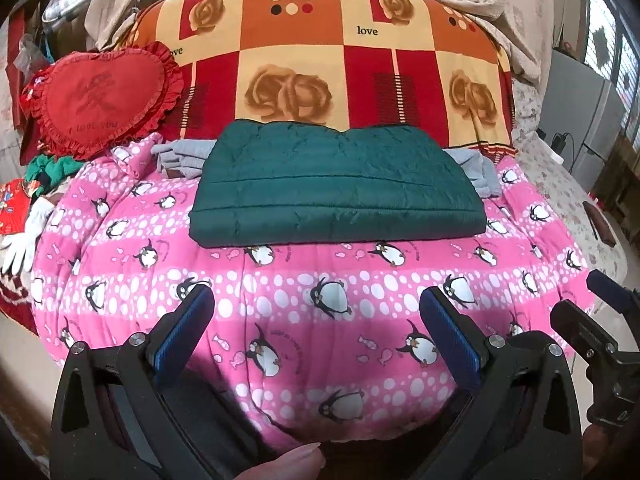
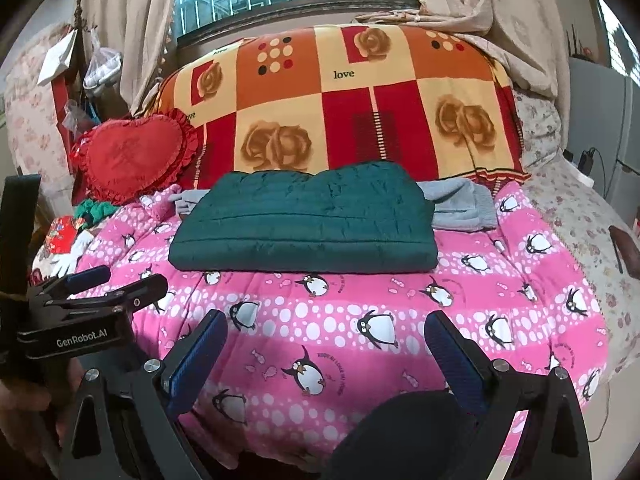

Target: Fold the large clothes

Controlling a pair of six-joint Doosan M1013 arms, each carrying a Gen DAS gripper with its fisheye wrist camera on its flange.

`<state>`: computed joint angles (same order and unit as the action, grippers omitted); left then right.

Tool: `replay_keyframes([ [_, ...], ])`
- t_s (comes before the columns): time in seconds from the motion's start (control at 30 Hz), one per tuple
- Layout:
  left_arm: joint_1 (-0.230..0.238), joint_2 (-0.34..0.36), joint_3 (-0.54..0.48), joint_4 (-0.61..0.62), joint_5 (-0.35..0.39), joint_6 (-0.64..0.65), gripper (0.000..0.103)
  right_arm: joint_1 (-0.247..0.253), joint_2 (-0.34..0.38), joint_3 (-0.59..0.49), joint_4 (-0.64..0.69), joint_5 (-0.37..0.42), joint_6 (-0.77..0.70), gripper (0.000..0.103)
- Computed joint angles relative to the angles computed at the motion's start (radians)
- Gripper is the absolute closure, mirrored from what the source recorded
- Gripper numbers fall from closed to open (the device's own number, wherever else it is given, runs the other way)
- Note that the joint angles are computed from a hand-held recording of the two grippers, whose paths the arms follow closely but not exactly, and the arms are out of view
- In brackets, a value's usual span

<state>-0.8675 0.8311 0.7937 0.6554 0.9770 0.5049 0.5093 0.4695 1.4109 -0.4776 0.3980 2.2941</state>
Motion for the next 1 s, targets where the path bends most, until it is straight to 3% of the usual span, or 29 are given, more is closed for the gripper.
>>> replay_keyframes([
  [1.0,0.005,0.010,-0.003,-0.044,0.001,0.020,0.000,0.004,0.009,-0.009,0.012,0.017,0.004,0.005],
])
